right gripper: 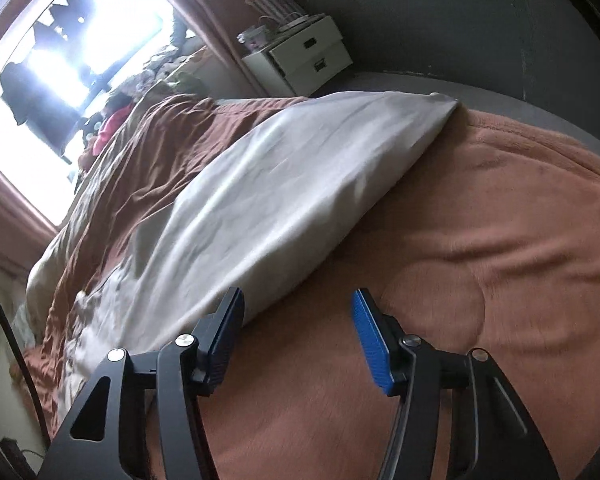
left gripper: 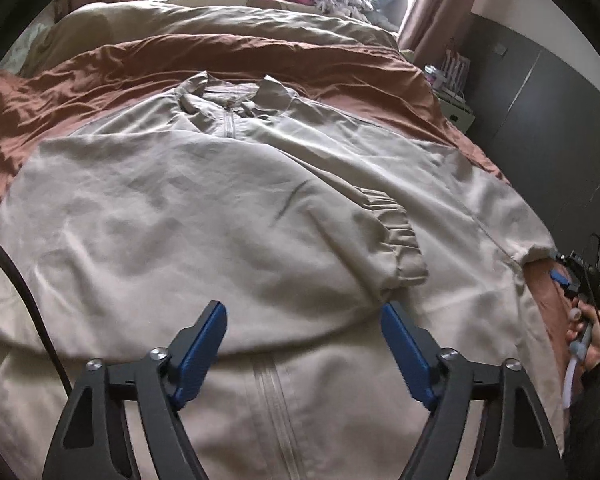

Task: Fold large clothes
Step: 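Close the right gripper on the jacket's side edge, then fold the side edge over toward the zipper with the right gripper, then open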

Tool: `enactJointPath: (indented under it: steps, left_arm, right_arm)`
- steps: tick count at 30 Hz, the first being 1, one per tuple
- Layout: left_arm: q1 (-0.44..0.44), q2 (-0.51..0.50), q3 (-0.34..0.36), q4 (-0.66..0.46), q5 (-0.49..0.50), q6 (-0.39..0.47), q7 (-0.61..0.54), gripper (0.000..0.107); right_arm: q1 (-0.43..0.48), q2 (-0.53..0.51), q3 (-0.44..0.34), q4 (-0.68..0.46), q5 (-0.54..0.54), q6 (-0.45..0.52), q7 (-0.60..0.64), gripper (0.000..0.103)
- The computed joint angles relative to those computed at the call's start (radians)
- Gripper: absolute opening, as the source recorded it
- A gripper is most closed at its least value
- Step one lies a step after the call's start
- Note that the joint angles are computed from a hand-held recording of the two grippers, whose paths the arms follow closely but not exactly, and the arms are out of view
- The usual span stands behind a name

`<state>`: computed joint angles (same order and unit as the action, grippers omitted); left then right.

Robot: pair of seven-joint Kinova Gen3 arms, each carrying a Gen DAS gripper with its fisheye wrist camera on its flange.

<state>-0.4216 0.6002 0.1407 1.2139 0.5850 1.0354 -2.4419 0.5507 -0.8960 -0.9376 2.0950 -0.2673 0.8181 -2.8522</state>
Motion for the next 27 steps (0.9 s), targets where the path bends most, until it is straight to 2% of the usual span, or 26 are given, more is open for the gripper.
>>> enactJointPath:
  steps: [3,5,8,10,12,18,27]
  left_arm:
    - [0.025,0.02,-0.009,-0.024,-0.034,-0.005,0.007,0.075]
    - [0.015,0.03,-0.003,-0.033,-0.031,0.004,0.007,0.075]
    - [-0.002,0.031,0.003,-0.024,-0.021,0.008,0.0,0.075]
    - [-0.007,0.029,-0.001,-0.018,-0.022,0.007,-0.003,0.075]
    - [-0.007,0.03,-0.009,-0.019,-0.029,0.01,0.011,0.075]
    - [-0.037,0.011,-0.014,-0.008,-0.024,0.029,0.026,0.075]
    - [-0.124,-0.021,-0.028,-0.01,0.037,0.107,0.012,0.075]
  right_arm:
    - [0.03,0.022,-0.012,0.018,0.0,-0.042,0.004,0.042]
    - [0.039,0.034,-0.014,0.025,0.006,-0.064,0.006,0.039]
    - [0.046,0.064,-0.018,0.039,0.009,-0.099,0.002,0.028]
    - [0.044,0.073,-0.009,0.046,0.017,-0.115,-0.007,0.01]
    - [0.038,0.073,-0.005,0.041,0.033,-0.111,-0.015,0.002]
    - [0.042,0.018,-0.001,-0.077,0.114,0.004,0.027,0.0]
    - [0.081,-0.03,0.017,-0.306,0.098,0.157,0.141,0.0]
